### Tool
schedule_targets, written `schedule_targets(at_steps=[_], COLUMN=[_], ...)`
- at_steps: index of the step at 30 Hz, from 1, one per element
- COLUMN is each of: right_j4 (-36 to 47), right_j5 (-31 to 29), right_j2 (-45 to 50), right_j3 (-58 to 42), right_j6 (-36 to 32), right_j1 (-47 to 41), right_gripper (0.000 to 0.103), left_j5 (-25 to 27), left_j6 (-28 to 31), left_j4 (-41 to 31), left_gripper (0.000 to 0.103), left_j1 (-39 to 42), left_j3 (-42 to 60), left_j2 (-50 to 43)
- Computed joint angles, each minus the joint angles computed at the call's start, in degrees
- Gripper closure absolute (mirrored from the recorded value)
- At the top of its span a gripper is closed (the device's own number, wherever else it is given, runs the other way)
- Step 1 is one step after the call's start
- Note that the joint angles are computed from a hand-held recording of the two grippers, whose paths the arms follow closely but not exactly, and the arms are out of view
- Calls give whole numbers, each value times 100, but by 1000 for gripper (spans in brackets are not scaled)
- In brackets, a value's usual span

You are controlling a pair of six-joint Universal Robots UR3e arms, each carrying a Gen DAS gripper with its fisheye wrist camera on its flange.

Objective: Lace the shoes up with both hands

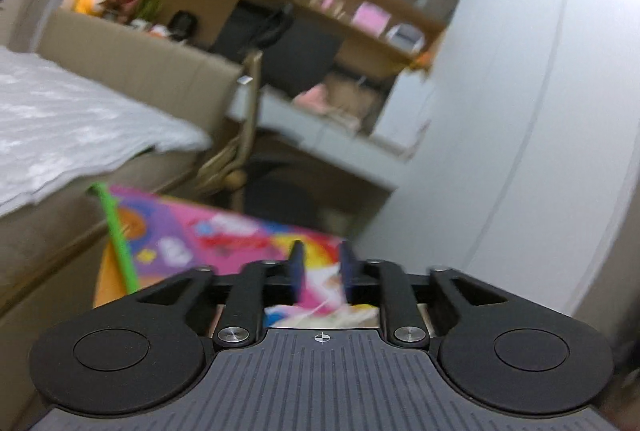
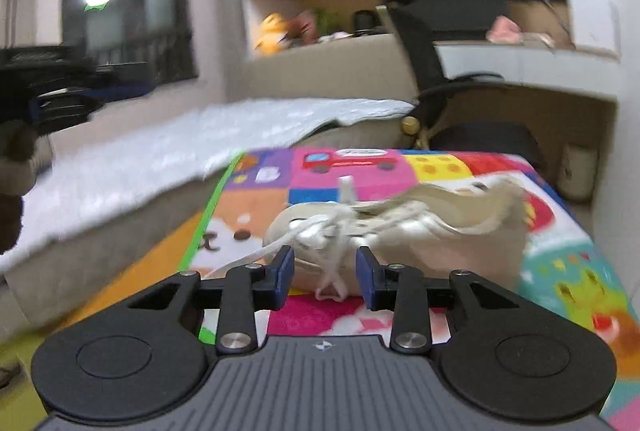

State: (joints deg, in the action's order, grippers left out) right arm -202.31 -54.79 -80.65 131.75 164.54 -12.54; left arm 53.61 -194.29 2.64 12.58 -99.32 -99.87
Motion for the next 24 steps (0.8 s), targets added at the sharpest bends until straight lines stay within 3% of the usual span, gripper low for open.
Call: schedule_targets(at_steps=[4,5,6,10,13,16,17,18,20,21,22,24], right_j4=[-898,-951,-920,-650,410,458,624,1011,1322,1110,776,376], right_j5=[-1078,-1249,-1342,-1035,-875,-1048,-866,-269,669,768,747,814], right_j2=[1256,1473,1593,1257,906,1025,996,882,748,715,693,599], right_j3=[-777,-956,-1102,-1406,-2256,-2881,-3046,-3164,-3225,-3121,-2946,-2441], right_j6=[-642,-917,-1164,-1448,-1088,-629,-401,-46,645,900,1080,1180], right_j1=[926,1046,1089,634,262,196,86,-189,-687,-830,-941,-1175], right_gripper=[72,83,101,102,102,102,102,100,75,45,28,26], left_j5=[-195,-171,-112,-316,-400,-419,-358,-260,-282,-430,-628,-1286], left_j6=[-158,-63,43,532,994,1468,1600,1708,1714,1558,1275,195], left_j4=[-6,-59,-126,-263,-262,-340,-349,-349,-306,-346,-475,-1026], left_gripper=[51,49,48,31,25,20,20,20,20,21,23,29], left_j1=[13,7,-9,45,-164,-516,-626,-733,-773,-700,-593,-299], left_j3=[37,80,109,147,483,838,910,978,1083,1210,1437,2220], left_j2=[-517,-600,-647,-708,-1018,-1412,-1514,-1613,-1762,-1860,-2000,-2462])
